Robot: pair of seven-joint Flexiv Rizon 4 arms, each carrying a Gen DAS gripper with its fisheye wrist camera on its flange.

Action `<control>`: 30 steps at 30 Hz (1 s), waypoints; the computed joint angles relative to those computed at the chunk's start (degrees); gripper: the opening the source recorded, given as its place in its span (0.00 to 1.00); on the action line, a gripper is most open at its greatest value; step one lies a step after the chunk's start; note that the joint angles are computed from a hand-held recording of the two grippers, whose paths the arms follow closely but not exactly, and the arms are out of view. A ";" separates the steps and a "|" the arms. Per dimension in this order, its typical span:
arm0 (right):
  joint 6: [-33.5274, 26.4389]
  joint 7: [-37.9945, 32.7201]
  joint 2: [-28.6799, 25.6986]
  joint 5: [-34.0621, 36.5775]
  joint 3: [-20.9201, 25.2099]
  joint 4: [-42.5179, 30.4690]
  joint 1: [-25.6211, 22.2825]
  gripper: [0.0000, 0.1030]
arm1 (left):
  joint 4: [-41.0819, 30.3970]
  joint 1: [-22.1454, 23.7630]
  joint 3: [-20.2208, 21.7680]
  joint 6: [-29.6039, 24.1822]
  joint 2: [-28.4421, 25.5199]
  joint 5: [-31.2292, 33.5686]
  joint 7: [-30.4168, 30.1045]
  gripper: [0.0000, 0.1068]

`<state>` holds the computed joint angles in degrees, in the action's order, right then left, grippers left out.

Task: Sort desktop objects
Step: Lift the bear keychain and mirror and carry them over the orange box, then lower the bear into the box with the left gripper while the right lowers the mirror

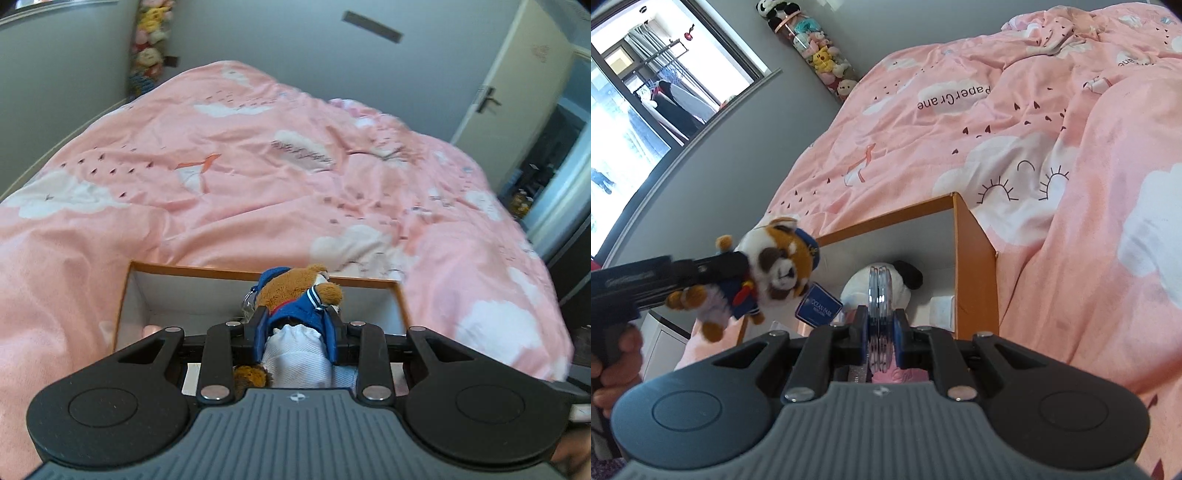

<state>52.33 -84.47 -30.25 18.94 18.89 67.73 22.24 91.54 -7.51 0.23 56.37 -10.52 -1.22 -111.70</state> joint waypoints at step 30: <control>-4.18 4.31 -8.48 -4.47 -1.67 -10.09 3.11 0.14 | -8.27 -2.51 2.31 -15.08 -6.62 13.34 -10.73 0.36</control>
